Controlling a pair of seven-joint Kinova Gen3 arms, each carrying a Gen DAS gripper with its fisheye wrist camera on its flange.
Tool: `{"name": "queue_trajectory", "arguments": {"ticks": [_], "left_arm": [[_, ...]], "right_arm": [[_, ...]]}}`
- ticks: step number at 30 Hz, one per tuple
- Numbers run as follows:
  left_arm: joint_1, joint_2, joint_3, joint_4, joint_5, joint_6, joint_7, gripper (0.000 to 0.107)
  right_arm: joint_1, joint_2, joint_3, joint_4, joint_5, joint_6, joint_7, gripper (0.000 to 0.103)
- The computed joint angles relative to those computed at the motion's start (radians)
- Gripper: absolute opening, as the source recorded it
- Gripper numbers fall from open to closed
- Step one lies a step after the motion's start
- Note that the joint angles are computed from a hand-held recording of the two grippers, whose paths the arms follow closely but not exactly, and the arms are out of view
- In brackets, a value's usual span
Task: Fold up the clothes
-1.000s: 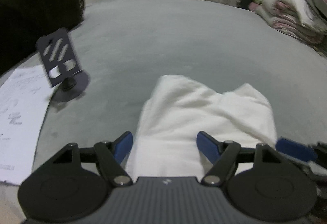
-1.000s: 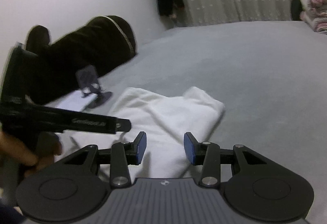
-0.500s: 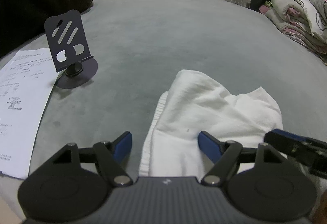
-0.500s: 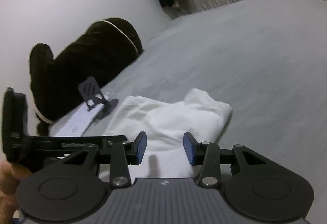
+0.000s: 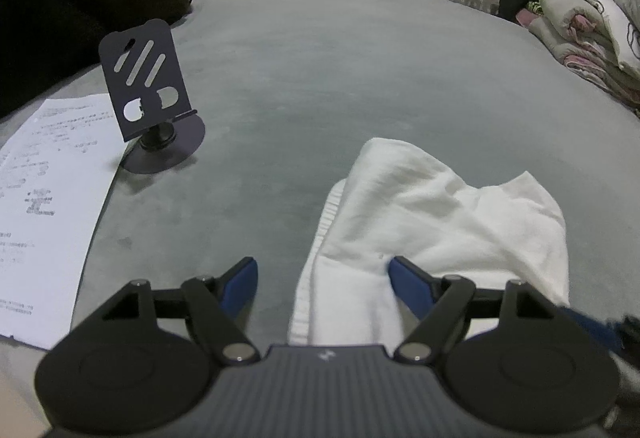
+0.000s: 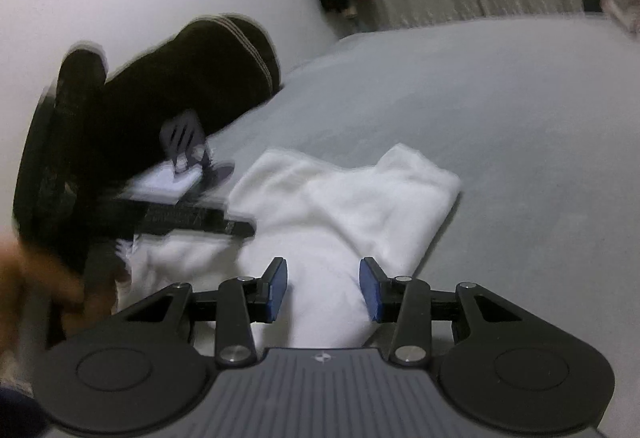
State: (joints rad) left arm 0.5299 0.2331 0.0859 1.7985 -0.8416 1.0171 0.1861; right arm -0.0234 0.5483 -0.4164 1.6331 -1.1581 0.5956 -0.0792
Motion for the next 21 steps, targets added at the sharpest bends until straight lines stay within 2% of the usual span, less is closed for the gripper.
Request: {"name": "queue_trajectory", "arguments": {"ticks": [1, 3, 6, 8, 12, 16, 21], "left_arm": [[0.000, 0.002, 0.000, -0.003, 0.000, 0.005, -0.002, 0.076], [0.001, 0.002, -0.001, -0.003, 0.000, 0.007, 0.000, 0.074], [0.000, -0.001, -0.001, 0.000, -0.002, 0.006, 0.002, 0.074], [-0.002, -0.003, -0.001, 0.002, -0.002, 0.006, 0.002, 0.074], [-0.006, -0.003, 0.000, 0.001, 0.002, 0.007, -0.001, 0.074], [-0.007, -0.005, 0.000, 0.004, 0.004, 0.006, 0.003, 0.075], [-0.005, -0.008, 0.000, 0.008, 0.001, 0.012, 0.024, 0.076]], "right_arm": [[-0.005, -0.030, -0.005, 0.038, -0.019, -0.041, 0.041, 0.038], [-0.017, -0.077, -0.012, 0.105, -0.096, -0.122, 0.122, 0.024], [0.043, -0.097, -0.098, 0.164, -0.200, -0.187, 0.228, 0.015], [0.044, -0.104, -0.079, 0.171, -0.209, -0.150, 0.228, 0.014], [-0.055, -0.083, 0.060, 0.127, -0.112, -0.059, 0.081, 0.011], [-0.052, -0.084, 0.066, 0.106, -0.026, -0.025, 0.044, 0.011], [-0.029, -0.084, 0.053, 0.114, -0.020, -0.009, 0.050, 0.011]]}}
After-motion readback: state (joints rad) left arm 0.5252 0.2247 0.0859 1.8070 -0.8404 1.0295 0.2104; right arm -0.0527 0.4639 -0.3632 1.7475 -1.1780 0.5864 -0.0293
